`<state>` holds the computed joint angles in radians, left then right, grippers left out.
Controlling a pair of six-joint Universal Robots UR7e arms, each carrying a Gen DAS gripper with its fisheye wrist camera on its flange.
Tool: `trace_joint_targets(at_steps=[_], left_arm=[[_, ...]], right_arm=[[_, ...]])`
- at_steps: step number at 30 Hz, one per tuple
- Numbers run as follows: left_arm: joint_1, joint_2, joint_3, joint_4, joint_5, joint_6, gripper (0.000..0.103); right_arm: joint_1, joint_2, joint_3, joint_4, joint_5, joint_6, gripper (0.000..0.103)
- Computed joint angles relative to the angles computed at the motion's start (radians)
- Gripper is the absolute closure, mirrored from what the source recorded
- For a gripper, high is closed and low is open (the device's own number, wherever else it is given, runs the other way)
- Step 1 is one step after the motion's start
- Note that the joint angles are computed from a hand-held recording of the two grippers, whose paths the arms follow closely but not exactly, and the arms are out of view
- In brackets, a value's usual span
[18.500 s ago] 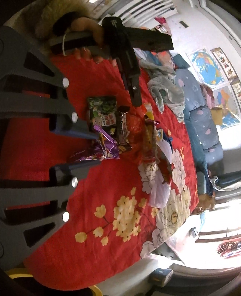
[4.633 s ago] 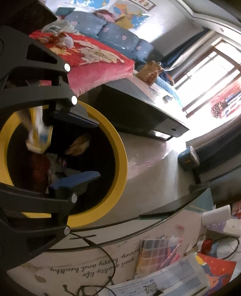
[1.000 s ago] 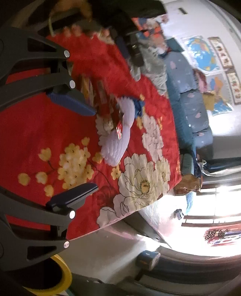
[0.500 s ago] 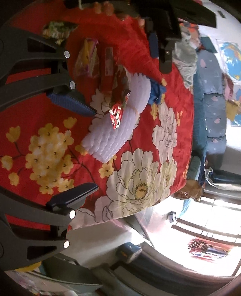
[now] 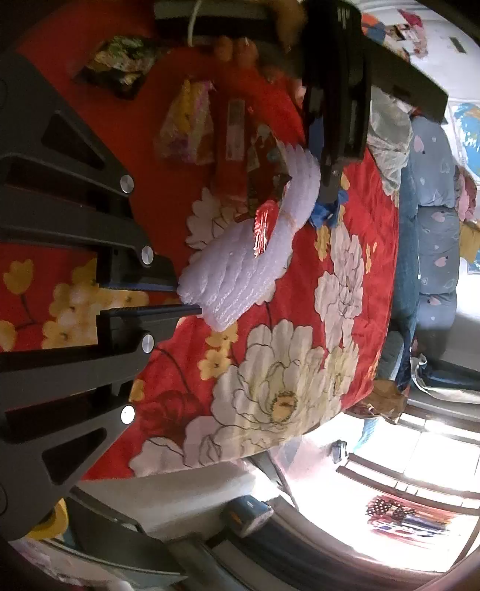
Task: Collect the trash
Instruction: 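Grasp the blue glove with the left tool while the right tool grasps the white mesh sleeve, then carry the blue glove and white mesh sleeve over the bin with both tools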
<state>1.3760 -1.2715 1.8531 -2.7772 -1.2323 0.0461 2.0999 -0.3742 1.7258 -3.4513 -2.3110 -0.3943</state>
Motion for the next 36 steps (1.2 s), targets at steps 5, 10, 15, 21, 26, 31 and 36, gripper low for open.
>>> trace_joint_targets(at_steps=[5,10,15,21,26,31,36], left_arm=[[0.005,0.002,-0.002,0.006,-0.010,-0.004,0.084],[-0.012,-0.028,0.032,-0.028,-0.025,0.017,0.090],[-0.045,-0.072,0.079,-0.079,-0.039,0.047,0.092],[-0.095,-0.127,0.140,-0.119,-0.055,0.074,0.092],[-0.124,-0.168,0.180,-0.135,-0.062,0.086,0.092],[-0.159,-0.204,0.217,-0.142,-0.064,0.098,0.092],[-0.193,-0.231,0.253,-0.147,-0.069,0.111,0.092]], right_arm=[[0.003,-0.032,0.057,-0.039,0.027,0.060,0.100],[0.009,-0.062,0.104,-0.103,0.036,0.104,0.100],[0.012,-0.090,0.135,-0.157,0.031,0.132,0.100],[0.015,-0.126,0.174,-0.204,0.025,0.149,0.100],[0.015,-0.156,0.210,-0.224,0.029,0.175,0.100],[0.019,-0.178,0.241,-0.257,0.020,0.190,0.100],[0.025,-0.207,0.275,-0.289,0.009,0.204,0.100]])
